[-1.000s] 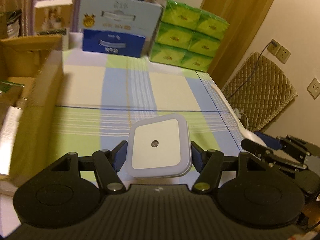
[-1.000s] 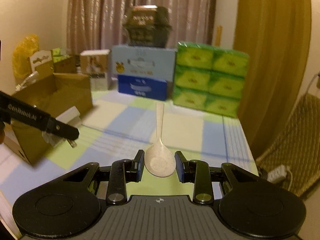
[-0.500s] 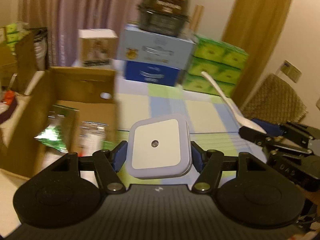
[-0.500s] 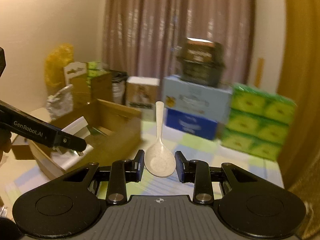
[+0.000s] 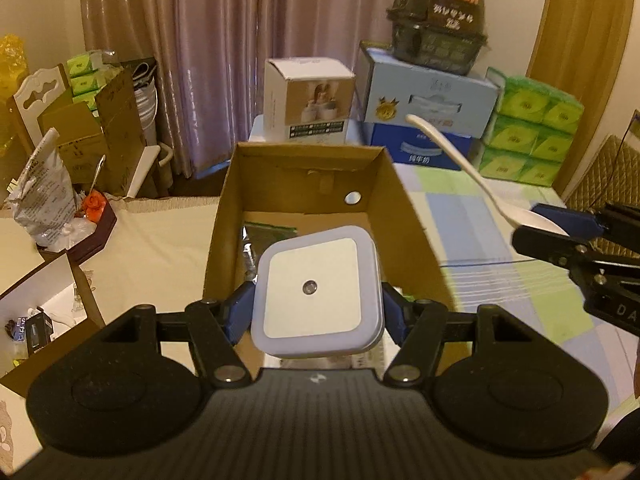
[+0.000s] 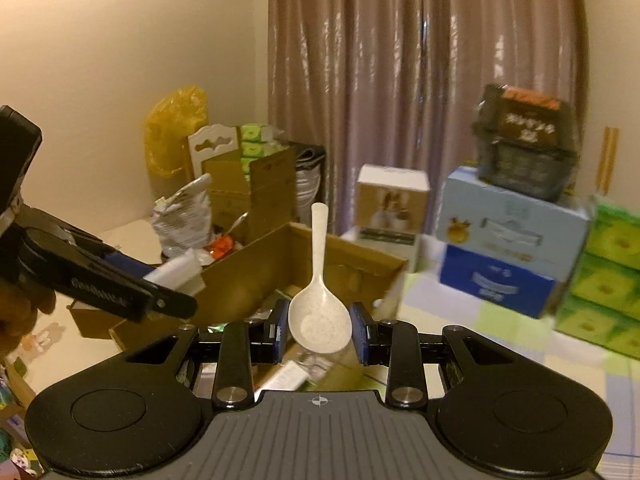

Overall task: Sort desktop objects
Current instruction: 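Carry the night light and spoon with both grippers over the cardboard box, then open both grippers to drop the night light and spoon into the cardboard box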

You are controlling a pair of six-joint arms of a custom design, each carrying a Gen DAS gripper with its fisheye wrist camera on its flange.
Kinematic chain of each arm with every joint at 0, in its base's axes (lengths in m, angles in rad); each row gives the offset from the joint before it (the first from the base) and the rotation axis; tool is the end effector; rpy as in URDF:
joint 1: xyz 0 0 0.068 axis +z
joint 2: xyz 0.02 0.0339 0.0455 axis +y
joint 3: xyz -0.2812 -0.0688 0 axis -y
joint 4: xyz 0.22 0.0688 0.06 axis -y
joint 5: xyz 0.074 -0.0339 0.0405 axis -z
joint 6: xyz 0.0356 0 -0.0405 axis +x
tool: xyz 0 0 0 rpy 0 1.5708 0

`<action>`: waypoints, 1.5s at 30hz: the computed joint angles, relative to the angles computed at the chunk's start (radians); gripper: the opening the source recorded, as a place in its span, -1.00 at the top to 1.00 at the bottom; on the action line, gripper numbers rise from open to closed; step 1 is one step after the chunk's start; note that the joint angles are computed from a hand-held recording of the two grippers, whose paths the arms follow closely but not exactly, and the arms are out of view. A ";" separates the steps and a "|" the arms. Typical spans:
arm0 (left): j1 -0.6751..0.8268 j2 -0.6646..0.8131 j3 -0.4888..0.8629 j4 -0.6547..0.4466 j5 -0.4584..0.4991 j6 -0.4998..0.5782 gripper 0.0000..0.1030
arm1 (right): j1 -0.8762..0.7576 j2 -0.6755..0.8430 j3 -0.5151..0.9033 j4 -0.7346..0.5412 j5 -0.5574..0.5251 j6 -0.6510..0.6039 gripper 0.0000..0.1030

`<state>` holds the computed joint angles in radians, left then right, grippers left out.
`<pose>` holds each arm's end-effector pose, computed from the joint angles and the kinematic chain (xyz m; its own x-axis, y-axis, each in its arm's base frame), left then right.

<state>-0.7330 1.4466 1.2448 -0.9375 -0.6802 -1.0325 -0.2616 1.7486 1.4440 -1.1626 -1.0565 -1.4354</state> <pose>0.2047 -0.1541 0.3149 -0.6249 -0.3356 -0.7049 -0.4131 0.9083 -0.0662 0.3046 -0.0495 0.2905 -0.1696 -0.4592 -0.8720 -0.9466 0.3222 0.0144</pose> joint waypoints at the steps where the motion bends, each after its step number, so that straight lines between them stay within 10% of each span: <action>1: 0.019 -0.006 -0.026 0.031 0.014 0.020 -0.18 | 0.015 -0.004 -0.019 0.029 0.007 0.020 0.43; 15: 0.106 0.002 -0.191 0.182 0.099 0.109 -0.18 | 0.138 -0.012 -0.165 0.256 0.078 0.224 0.43; 26: 0.091 -0.029 -0.205 0.152 0.082 0.099 -0.32 | 0.233 0.063 -0.061 0.125 0.133 0.363 0.41; 29: 0.079 -0.038 -0.204 0.139 0.080 0.089 -0.34 | 0.252 0.080 -0.026 0.122 0.136 0.436 -0.03; 45: -0.149 -0.005 -0.066 -0.111 -0.069 -0.242 -0.93 | -0.012 0.108 0.105 -0.126 0.154 0.186 -0.60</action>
